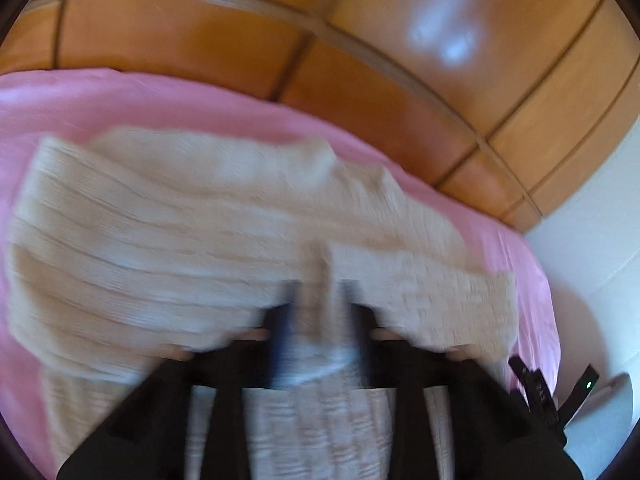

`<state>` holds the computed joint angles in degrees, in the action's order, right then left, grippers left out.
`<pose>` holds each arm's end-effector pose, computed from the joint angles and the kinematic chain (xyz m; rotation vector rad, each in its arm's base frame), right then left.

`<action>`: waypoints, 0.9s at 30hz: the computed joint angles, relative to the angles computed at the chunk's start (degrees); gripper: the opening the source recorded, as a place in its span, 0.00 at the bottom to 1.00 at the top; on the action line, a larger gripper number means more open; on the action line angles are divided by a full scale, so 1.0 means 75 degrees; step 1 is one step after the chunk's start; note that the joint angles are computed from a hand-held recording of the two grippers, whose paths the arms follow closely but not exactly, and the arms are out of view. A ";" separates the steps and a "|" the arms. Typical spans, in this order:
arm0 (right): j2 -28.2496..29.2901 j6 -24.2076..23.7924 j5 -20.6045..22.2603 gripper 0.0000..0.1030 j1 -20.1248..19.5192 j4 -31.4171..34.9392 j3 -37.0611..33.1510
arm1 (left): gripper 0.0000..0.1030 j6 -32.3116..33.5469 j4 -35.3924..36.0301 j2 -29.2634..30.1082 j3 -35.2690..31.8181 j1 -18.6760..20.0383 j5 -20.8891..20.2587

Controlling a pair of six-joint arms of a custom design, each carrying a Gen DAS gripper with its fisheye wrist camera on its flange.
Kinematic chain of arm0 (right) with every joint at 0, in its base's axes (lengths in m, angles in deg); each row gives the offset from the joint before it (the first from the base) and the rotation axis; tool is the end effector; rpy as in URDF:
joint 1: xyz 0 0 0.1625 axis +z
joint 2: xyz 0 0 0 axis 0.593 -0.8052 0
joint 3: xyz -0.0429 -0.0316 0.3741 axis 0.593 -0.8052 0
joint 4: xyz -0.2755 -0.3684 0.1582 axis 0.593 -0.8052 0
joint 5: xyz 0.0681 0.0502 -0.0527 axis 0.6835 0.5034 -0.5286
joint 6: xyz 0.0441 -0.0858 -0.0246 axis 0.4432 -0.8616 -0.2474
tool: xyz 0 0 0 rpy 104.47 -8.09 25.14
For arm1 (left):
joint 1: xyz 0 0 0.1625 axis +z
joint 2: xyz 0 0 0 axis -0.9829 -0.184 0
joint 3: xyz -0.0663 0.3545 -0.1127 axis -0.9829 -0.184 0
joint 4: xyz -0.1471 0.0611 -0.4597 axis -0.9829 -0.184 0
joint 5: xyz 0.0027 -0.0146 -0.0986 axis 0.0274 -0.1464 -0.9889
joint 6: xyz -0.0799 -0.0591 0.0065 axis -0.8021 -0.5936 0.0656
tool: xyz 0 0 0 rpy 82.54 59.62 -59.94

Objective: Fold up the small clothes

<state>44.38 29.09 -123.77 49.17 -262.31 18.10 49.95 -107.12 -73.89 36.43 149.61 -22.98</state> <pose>0.0434 -0.7857 0.0945 0.1471 -2.4659 1.0932 -0.0436 -0.7076 0.1853 -0.3373 2.4349 -1.2664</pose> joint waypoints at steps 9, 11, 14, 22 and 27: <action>-0.0024 0.0008 0.0063 0.98 -0.0025 0.0025 0.0017 | 0.10 0.0253 0.0126 0.0641 -0.0637 -0.0022 -0.0550; -0.0038 0.0017 0.0084 0.98 -0.0029 0.0013 0.0038 | 0.10 0.0785 -0.0765 0.0545 -0.0465 -0.0154 -0.0399; -0.0027 0.0011 0.0068 0.98 -0.0025 0.0019 0.0026 | 0.10 0.1282 -0.1878 0.0370 -0.0221 -0.0244 0.0055; 0.0028 -0.0137 -0.0099 0.98 0.0036 0.0146 -0.0056 | 0.13 0.1296 -0.2115 0.0288 0.0371 0.0150 0.1008; 0.0004 -0.0575 -0.0262 0.98 0.0204 0.0663 -0.0157 | 0.24 0.0860 -0.2793 0.0129 0.0793 0.0512 -0.0166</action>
